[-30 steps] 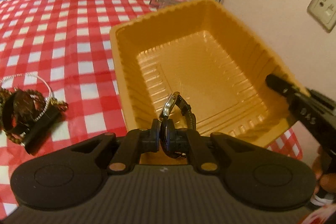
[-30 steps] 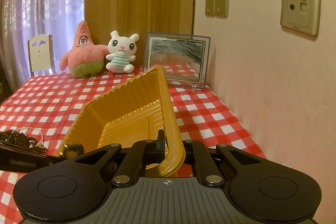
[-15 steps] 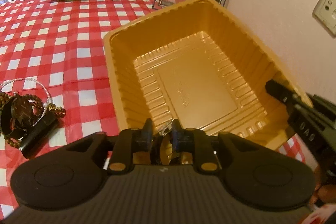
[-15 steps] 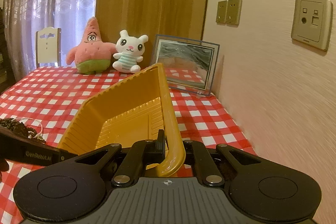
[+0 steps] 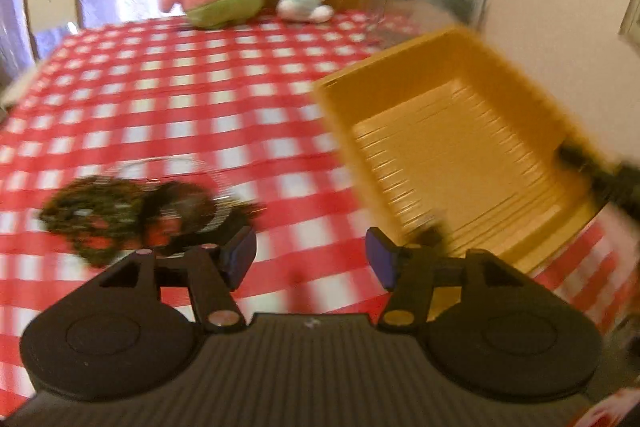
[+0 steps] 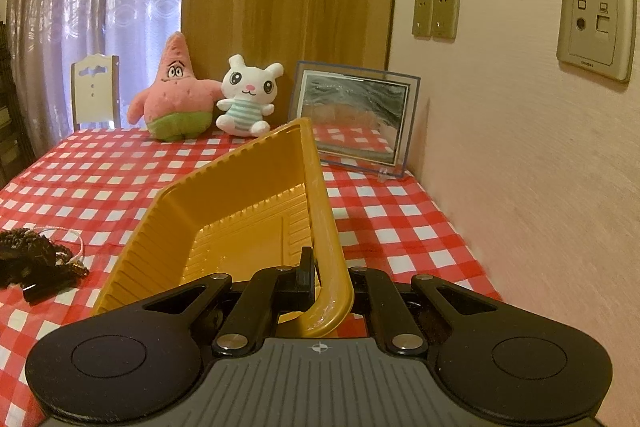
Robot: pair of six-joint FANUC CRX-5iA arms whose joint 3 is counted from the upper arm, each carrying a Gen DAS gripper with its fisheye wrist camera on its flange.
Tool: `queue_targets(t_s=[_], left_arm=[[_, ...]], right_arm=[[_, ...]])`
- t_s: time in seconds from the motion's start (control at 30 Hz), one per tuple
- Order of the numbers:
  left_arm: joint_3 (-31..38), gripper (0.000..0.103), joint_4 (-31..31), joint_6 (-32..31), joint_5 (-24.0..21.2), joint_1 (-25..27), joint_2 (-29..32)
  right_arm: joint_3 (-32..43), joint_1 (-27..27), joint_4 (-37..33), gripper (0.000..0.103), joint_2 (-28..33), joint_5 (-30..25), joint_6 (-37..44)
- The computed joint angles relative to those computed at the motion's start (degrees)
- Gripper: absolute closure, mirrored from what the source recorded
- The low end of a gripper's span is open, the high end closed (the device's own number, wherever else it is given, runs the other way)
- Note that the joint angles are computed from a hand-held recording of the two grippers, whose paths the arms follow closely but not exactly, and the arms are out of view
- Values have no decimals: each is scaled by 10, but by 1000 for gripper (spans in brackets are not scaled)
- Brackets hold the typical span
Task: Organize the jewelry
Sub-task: 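Carry the watch into the orange tray and open the left tool, then grasp the black cylindrical item from the pile with the left tool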
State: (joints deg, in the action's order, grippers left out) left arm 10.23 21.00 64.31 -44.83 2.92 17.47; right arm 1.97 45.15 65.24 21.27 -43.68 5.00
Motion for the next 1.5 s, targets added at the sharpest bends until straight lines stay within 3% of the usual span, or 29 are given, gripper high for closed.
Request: queue_targets(t_s=[0.1, 0.6, 0.73, 0.87, 1.13, 1.27, 1.5], left_arm=[[-13, 46, -35, -11, 10, 12, -8], [-31, 65, -37, -63, 57, 26, 21], [-20, 70, -32, -74, 50, 24, 34], [-30, 78, 11, -125, 39, 24, 33], [5, 78, -19, -94, 33, 15, 55], [28, 84, -38, -72, 27, 8, 70], [23, 84, -14, -62, 30, 11, 72]], right_arm=[[12, 5, -10, 97, 5, -13, 6], [43, 16, -20, 97, 26, -48, 7], [45, 17, -21, 97, 27, -51, 11], [47, 18, -23, 97, 28, -53, 11], [54, 20, -28, 97, 32, -62, 16], [58, 21, -29, 97, 36, -70, 17], [62, 22, -29, 97, 39, -73, 18]])
